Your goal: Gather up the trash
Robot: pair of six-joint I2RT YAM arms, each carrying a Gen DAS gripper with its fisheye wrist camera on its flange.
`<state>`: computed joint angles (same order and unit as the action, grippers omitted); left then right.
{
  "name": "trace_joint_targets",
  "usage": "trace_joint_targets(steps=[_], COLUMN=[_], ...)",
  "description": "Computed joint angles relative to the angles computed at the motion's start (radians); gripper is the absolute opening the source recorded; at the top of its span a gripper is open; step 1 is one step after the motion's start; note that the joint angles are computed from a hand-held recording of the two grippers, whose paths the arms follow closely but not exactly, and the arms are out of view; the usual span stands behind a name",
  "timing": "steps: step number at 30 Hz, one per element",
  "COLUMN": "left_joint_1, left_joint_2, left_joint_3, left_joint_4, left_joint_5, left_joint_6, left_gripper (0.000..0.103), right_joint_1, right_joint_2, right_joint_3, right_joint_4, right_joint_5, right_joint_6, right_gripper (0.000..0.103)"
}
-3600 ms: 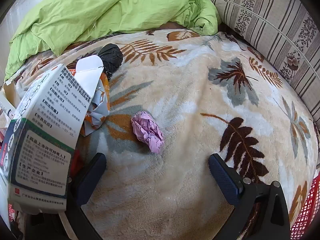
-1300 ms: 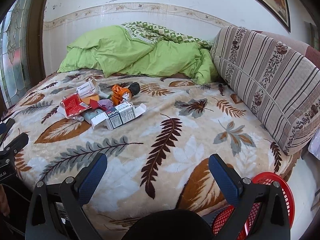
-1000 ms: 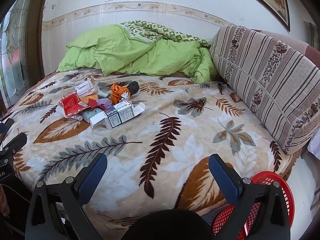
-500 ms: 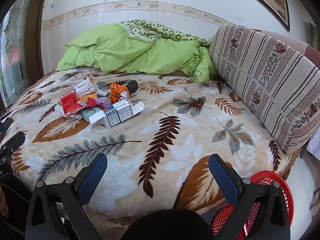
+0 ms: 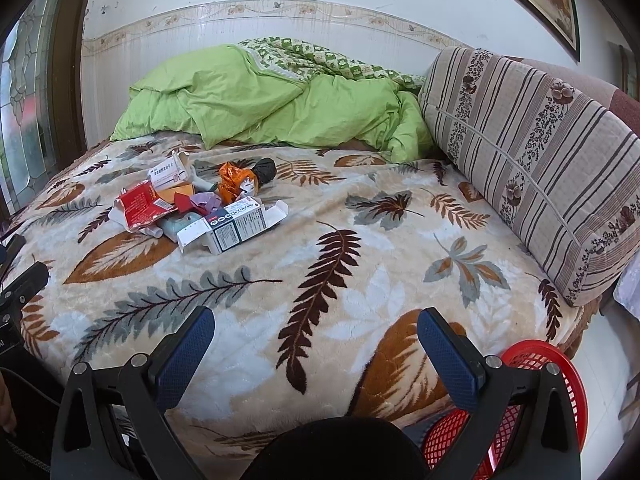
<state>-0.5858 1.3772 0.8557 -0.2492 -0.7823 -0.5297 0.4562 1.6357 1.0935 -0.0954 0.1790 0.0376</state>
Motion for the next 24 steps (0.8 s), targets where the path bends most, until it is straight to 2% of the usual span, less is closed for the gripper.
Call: trace_joint_targets(steps=[4, 7, 11, 13, 16, 18, 24], left_joint_1=[0.003, 0.041, 0.147, 0.218, 0.323, 0.373, 0.447], left_joint_2=[0.003, 0.006, 0.020, 0.038, 0.106, 0.160, 0.386], left_joint_3=[0.001, 0.001, 0.023, 0.052, 0.136, 0.205, 0.446], left_joint_4=[-0.004, -0.011, -0.022, -0.023, -0.023, -0.025, -0.053], left_joint_5=[0.006, 0.063, 0.206, 0.312, 0.473, 0.544, 0.661], left_joint_6=[-0.006, -0.022, -0.038, -0.037, -0.060, -0.076, -0.081], left_gripper=[0.103, 0.103, 0.103, 0.103, 0.100, 0.090, 0.081], right_joint_1=[-0.002, -0.014, -0.027, -0.030, -0.035, -0.037, -0.048], right_joint_2=[0.013, 0.043, 0.066, 0.076, 0.085, 0.089, 0.092], right_joint_3=[0.021, 0.070, 0.101, 0.112, 0.124, 0.129, 0.130], right_joint_4=[-0.027, -0.079, -0.110, -0.121, -0.131, -0.136, -0.135], right_joint_5=[-0.013, -0.055, -0.090, -0.100, -0.115, -0.124, -0.147], right_joint_6=[0.016, 0.032, 0.051, 0.061, 0.073, 0.078, 0.081], right_gripper=[0.102, 0.102, 0.102, 0.102, 0.102, 0.102, 0.102])
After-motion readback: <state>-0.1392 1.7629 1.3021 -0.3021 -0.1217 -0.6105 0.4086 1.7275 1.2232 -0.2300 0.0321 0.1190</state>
